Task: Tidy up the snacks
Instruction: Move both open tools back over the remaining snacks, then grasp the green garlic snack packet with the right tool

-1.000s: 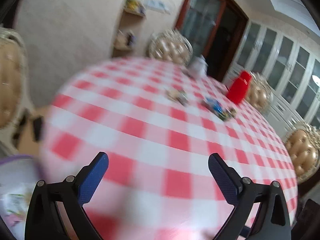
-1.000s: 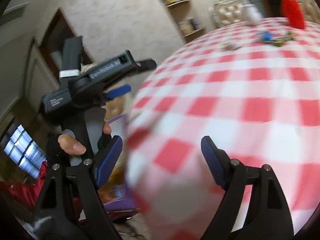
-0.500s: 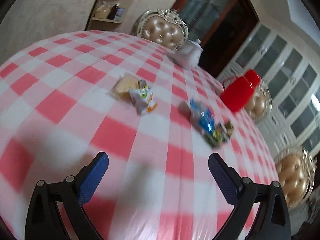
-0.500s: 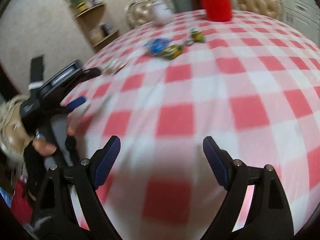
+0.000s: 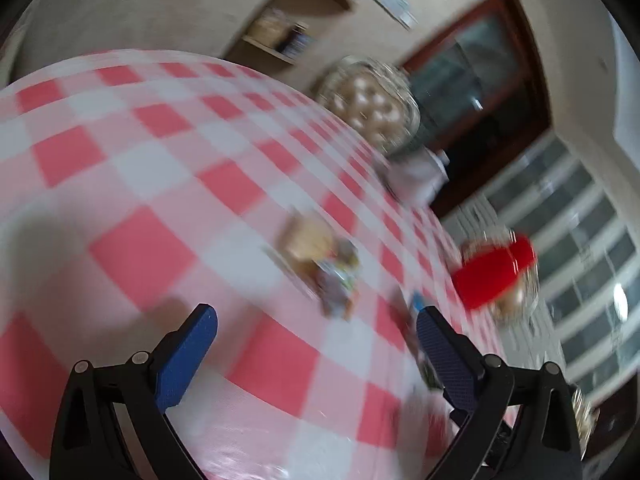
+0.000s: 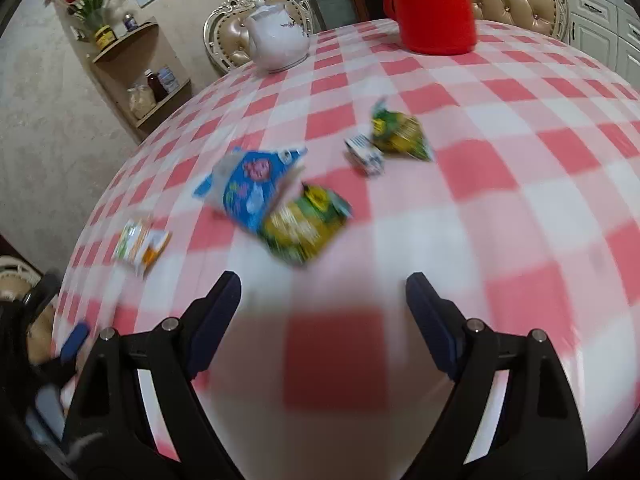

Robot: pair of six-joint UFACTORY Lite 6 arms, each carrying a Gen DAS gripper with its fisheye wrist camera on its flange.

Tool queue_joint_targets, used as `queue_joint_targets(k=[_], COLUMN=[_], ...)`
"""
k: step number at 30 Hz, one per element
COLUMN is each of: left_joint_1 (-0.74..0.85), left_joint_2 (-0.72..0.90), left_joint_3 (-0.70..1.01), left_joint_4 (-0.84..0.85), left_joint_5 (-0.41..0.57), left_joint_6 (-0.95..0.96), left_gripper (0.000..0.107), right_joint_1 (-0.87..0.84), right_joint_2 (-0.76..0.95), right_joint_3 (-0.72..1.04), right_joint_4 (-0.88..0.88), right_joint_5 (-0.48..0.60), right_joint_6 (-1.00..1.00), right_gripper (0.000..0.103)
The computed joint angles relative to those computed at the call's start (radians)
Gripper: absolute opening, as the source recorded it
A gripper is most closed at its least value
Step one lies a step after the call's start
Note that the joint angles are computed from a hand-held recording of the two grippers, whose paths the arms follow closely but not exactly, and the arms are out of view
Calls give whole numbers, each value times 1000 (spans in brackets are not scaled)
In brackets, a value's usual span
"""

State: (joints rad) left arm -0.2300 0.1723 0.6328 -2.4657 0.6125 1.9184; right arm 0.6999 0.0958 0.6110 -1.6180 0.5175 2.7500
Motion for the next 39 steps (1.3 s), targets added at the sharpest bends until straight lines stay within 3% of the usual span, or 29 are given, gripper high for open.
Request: queue_joint_targets(k=[7,9,12,14,15,16,17,19,23,25,31,34,39], left_joint_1=[97,88,73,72,71,68,65,57,49,35,-89,-176,-265], left_joint_2=[73,78,78,76,73,72,72,74,72,60,7,-1,23], left_joint_3=[32,40,47,49,48,50,54,64,66,59,43,56,124], left_joint_4=[112,119,131,147,141,133,133,137,133,120,22,-102,-408], left_joint_5=[27,23,13,13,10,5,-2,-17,-29,-40,-120,-185,-200], left_joint_6=[-157,-156,-159,-168,-162,-154,-149,-140,-125,-99,89,249,648], left_gripper=[101,101,101,101,101,101,101,101,101,101,101,101,101], right_joint_1=[-59,-88,-152,-171,-170,-155,-144,-93,165,350,766,885,924], right_joint_2=[288,304,263,235,219,195,167,97,-48,-108,-91,-102,-170], right_joint_3=[364,381,319,280,260,231,202,122,-24,-61,-4,-25,-111], right_joint_4=[399,419,310,239,201,143,94,54,179,320,518,508,470], right_joint_5=[40,19,-82,-121,-127,-115,-118,-113,84,202,440,511,538], right_joint_6=[-631,-734,-776,-755,-727,-679,-631,-535,-427,-362,-54,106,244], right_gripper=[92,95,98,98,93,71,60,56,54,53,54,54,54])
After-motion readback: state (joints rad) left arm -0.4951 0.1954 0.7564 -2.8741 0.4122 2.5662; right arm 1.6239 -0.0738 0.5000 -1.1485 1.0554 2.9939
